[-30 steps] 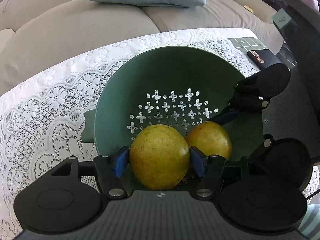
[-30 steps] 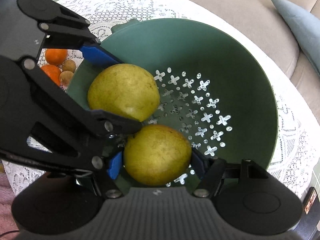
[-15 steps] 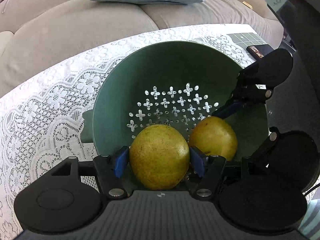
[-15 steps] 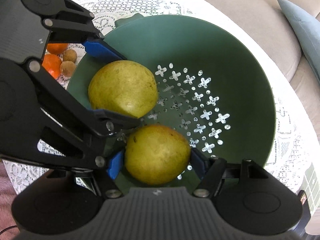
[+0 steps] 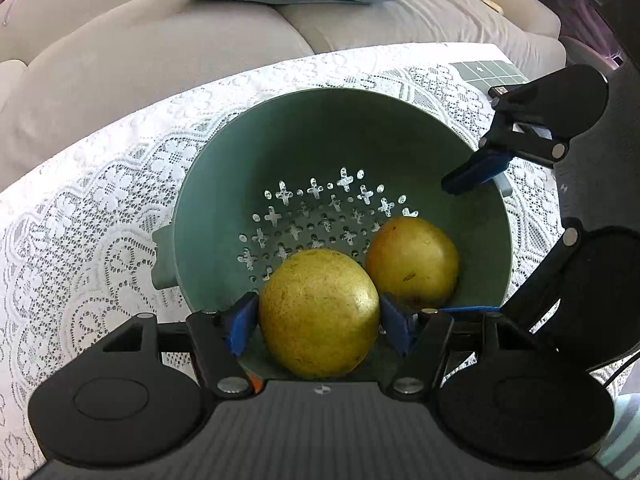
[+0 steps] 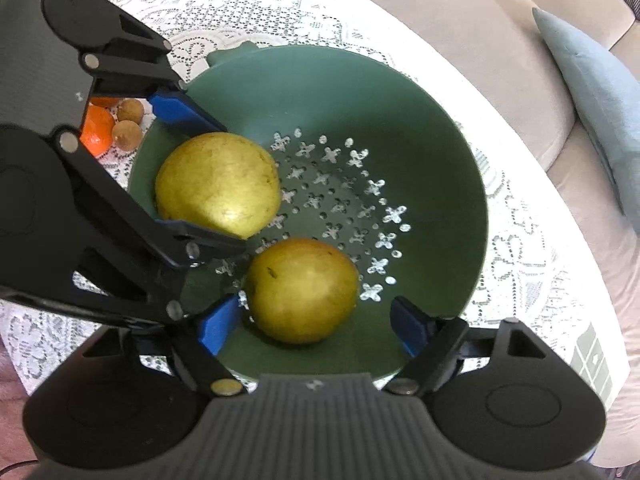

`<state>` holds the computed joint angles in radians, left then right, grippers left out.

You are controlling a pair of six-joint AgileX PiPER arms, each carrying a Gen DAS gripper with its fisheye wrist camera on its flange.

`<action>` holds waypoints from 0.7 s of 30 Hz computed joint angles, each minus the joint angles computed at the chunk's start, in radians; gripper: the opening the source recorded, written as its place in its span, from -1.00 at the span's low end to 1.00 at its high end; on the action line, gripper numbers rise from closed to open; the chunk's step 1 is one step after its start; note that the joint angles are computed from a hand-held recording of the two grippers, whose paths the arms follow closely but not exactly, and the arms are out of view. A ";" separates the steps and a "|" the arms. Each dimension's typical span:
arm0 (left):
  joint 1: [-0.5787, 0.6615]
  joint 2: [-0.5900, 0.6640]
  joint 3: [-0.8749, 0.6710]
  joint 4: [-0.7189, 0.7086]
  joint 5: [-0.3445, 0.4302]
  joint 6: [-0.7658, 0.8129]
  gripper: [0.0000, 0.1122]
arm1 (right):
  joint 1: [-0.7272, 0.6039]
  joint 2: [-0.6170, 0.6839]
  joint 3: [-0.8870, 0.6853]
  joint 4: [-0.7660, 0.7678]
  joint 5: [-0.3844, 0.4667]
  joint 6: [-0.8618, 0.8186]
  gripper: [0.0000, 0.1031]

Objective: Organize fruits
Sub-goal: 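Lower both pears into the colander and open both grippers, then withdraw both grippers from the colander toward the mandarins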

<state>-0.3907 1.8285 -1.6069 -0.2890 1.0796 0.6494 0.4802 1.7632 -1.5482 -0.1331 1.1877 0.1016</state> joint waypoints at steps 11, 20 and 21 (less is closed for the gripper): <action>0.012 0.031 -0.056 -0.022 0.040 -0.047 0.41 | 0.005 -0.059 0.027 -0.022 0.025 0.012 0.57; 0.090 0.000 -0.086 -0.146 0.085 -0.015 0.48 | 0.001 -0.073 0.018 0.003 0.004 0.013 0.54; 0.099 -0.015 -0.060 -0.163 0.070 -0.002 0.48 | 0.007 -0.074 0.017 -0.004 0.000 0.024 0.54</action>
<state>-0.2919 1.8139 -1.6673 -0.4516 1.1500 0.6472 0.4873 1.6888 -1.5307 -0.1374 1.1878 0.1260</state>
